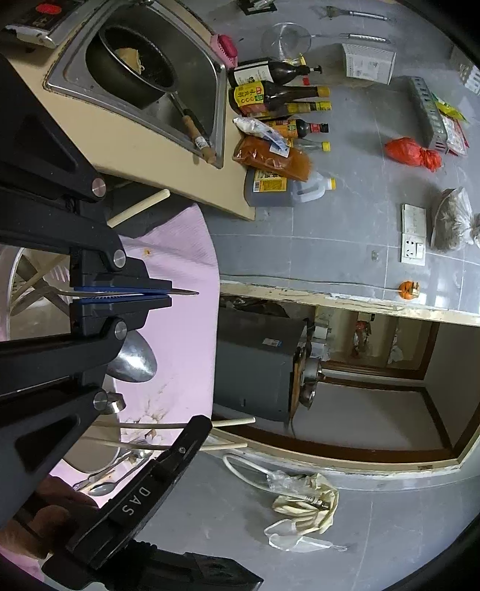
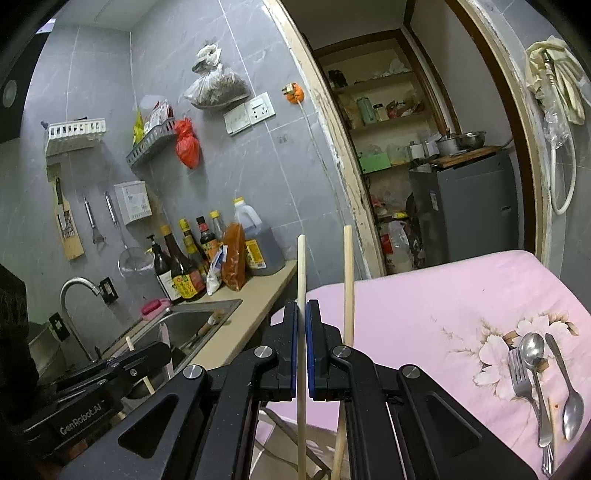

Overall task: Organize utensils
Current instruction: 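Lift the spoon and chopstick and carry both over the white holder, then lower the spoon and chopstick into the holder and open both grippers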

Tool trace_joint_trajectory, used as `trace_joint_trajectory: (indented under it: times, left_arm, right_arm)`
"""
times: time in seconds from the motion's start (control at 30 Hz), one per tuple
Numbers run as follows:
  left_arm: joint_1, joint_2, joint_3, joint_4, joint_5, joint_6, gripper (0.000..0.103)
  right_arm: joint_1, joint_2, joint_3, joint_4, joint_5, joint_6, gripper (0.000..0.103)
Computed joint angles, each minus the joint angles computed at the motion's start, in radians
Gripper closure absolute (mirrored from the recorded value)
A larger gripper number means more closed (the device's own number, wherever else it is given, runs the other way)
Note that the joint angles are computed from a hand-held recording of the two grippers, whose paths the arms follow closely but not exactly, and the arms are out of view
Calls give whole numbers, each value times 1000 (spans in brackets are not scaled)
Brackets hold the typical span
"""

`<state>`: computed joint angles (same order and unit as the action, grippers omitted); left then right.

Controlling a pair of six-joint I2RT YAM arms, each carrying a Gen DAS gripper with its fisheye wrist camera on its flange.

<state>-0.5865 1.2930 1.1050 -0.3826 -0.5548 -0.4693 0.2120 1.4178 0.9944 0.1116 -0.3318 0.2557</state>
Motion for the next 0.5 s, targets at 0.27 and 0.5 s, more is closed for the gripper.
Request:
trace_joint_trajectory:
  times: [0.27,0.5]
  left_arm:
    - [17,-12,-1,-35,68,-49,101]
    - [52,-39,-10,-53,163,-96,101]
  right_arm:
    - [-11,-11,-4,-53,-41,-33,99]
    - [-22,-23,15,-121,-76,-67,95]
